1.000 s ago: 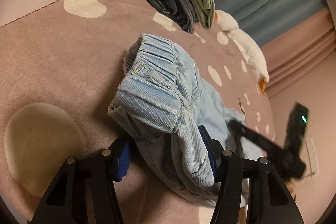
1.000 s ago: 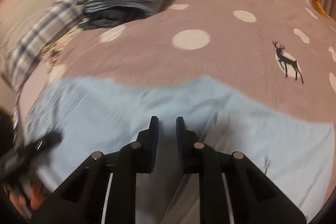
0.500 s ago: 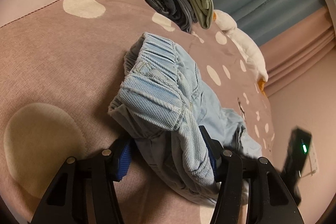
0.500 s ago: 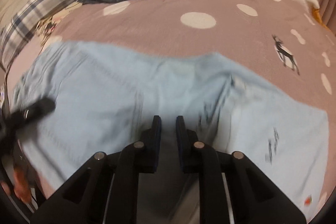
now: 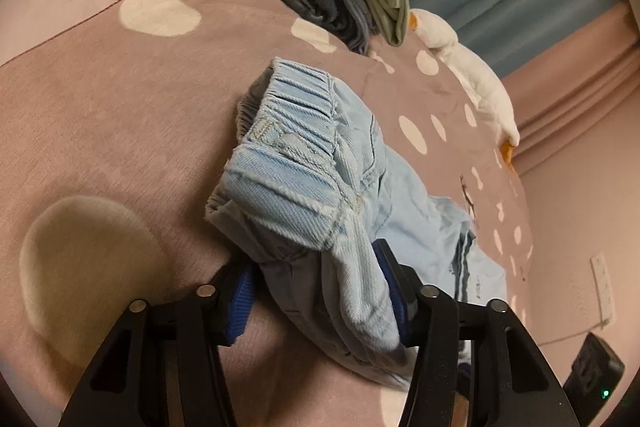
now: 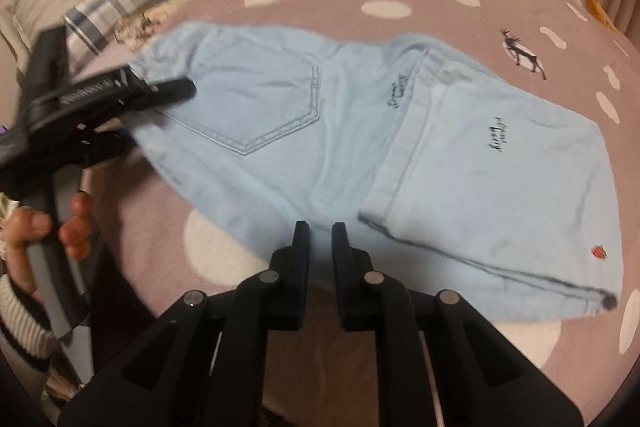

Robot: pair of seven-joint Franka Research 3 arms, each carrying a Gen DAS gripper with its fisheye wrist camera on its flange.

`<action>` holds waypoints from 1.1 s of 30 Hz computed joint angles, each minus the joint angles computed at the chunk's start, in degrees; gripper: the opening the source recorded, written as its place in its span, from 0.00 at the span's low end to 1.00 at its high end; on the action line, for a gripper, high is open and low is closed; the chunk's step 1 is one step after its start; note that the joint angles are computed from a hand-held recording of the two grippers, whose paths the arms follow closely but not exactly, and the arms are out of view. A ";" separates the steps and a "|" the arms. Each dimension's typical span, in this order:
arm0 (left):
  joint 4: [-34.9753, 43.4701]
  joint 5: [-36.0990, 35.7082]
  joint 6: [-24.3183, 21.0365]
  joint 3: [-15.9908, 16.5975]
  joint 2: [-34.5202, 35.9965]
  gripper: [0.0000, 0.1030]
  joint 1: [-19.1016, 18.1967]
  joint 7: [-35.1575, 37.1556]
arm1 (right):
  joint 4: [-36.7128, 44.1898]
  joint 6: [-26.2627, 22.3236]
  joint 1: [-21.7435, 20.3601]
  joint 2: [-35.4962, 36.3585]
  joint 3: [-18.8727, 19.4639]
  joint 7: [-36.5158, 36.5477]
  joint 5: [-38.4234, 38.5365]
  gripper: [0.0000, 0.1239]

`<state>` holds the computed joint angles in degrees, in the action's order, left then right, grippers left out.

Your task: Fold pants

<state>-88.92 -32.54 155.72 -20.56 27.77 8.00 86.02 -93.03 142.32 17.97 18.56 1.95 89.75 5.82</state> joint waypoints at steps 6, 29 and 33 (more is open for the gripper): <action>-0.81 -2.64 -0.40 -0.42 -1.06 0.42 0.66 0.29 | -3.33 10.01 0.96 -2.23 -3.44 7.74 -6.34 0.15; 19.60 12.08 -4.46 -2.20 7.13 0.22 -8.43 7.99 | -7.40 12.85 -10.90 -3.01 5.57 -8.83 32.63 0.31; 24.98 14.32 -10.44 -1.54 10.68 0.20 -11.25 8.55 | -3.78 10.24 -14.01 -0.14 7.07 -13.07 47.91 0.34</action>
